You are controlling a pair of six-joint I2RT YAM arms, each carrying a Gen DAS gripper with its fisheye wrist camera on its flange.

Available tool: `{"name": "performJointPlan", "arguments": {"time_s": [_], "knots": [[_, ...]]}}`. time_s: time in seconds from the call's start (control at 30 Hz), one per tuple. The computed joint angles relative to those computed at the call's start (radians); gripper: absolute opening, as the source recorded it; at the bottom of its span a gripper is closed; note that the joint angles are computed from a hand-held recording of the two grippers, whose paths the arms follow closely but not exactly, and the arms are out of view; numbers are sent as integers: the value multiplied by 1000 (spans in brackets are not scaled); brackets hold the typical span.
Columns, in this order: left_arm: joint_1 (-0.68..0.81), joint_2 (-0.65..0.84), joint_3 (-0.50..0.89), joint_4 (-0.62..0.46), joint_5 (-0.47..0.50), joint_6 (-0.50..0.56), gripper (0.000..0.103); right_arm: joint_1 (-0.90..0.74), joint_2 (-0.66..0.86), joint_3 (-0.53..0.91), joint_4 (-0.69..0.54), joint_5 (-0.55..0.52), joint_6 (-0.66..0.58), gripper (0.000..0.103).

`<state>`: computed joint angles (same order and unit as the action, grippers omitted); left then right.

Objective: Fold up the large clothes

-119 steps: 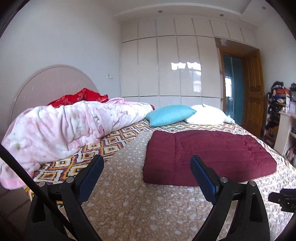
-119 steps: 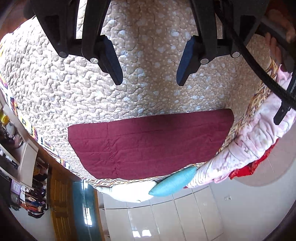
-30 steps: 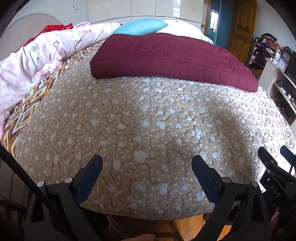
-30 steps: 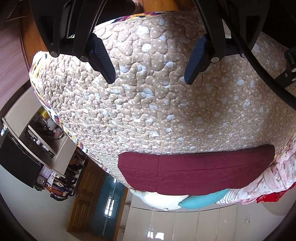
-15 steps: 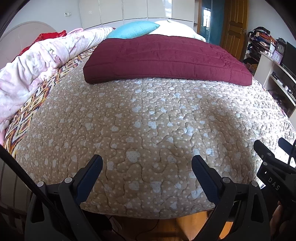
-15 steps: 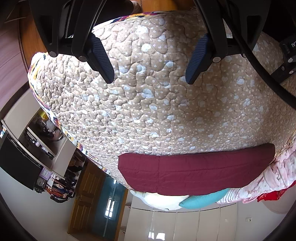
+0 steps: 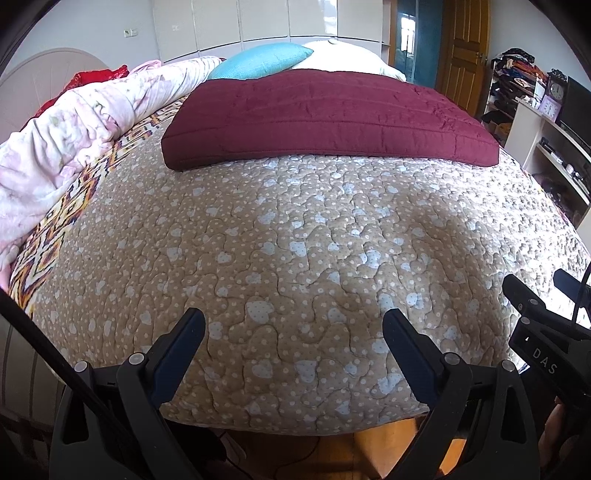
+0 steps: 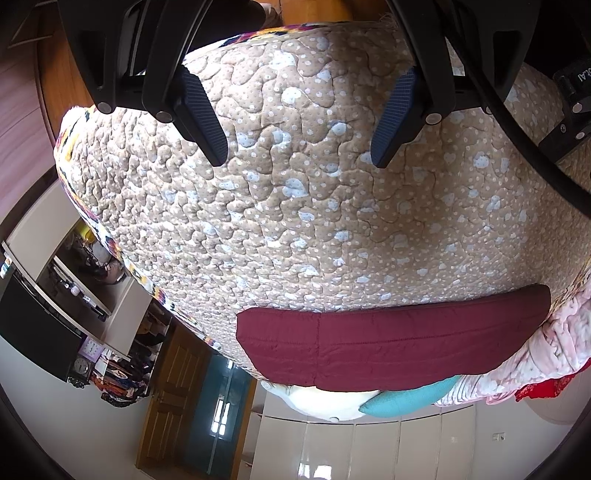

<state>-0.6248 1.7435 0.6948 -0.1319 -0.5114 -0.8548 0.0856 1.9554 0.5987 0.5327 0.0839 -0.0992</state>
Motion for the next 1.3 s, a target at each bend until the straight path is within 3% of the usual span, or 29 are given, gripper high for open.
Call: {"name": "performJointPlan", "arguments": {"time_s": [1.3], "knots": [[4,12,11,-22,17,-5,97,6,22,1,7,-1,-5,85]]}}
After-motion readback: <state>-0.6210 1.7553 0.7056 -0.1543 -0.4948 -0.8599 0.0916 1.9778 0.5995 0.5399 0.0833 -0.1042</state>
